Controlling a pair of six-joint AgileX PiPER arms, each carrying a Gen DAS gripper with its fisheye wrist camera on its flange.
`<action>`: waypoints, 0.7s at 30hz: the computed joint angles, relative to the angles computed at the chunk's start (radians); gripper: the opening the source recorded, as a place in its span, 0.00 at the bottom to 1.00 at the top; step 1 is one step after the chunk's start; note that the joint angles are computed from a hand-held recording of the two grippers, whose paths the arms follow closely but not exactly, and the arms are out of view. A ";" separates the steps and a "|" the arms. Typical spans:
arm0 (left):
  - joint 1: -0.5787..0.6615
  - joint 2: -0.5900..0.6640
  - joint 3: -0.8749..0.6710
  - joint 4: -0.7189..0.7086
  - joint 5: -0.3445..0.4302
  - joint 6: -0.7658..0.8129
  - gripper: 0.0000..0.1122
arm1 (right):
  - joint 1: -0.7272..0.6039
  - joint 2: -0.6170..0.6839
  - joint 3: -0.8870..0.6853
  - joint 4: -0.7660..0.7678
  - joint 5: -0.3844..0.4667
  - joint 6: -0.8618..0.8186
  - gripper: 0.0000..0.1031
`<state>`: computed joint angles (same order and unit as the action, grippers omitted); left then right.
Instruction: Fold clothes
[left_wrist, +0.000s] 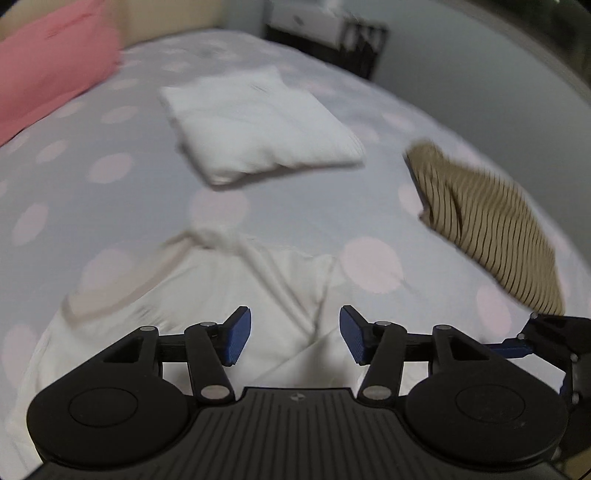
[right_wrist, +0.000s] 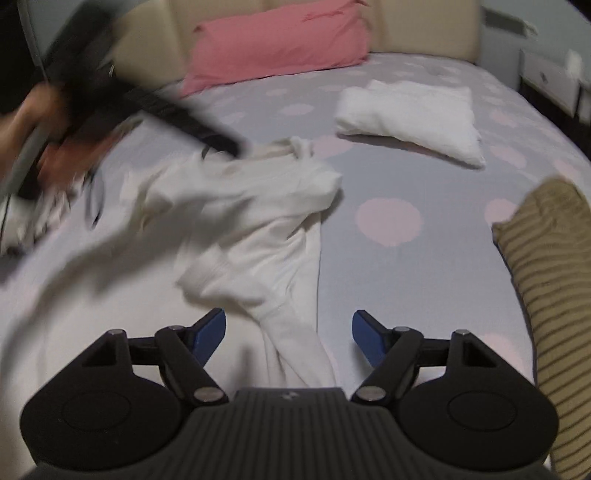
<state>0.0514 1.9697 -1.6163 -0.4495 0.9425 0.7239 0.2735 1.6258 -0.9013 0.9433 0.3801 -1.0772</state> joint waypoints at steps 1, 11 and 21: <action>-0.030 0.029 -0.040 0.038 0.019 -0.031 0.45 | 0.004 0.004 0.022 0.052 -0.019 -0.085 0.73; -0.200 0.196 -0.239 0.291 0.114 -0.269 0.43 | -0.053 0.071 0.090 0.629 0.038 -0.607 0.57; -0.282 0.296 -0.346 0.472 0.151 -0.393 0.12 | -0.094 0.139 0.031 0.584 0.063 -0.425 0.06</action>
<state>-0.2303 2.2653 -1.9625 0.0222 1.0934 0.3310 0.1795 1.7646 -0.8708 1.5277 0.4426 -1.5018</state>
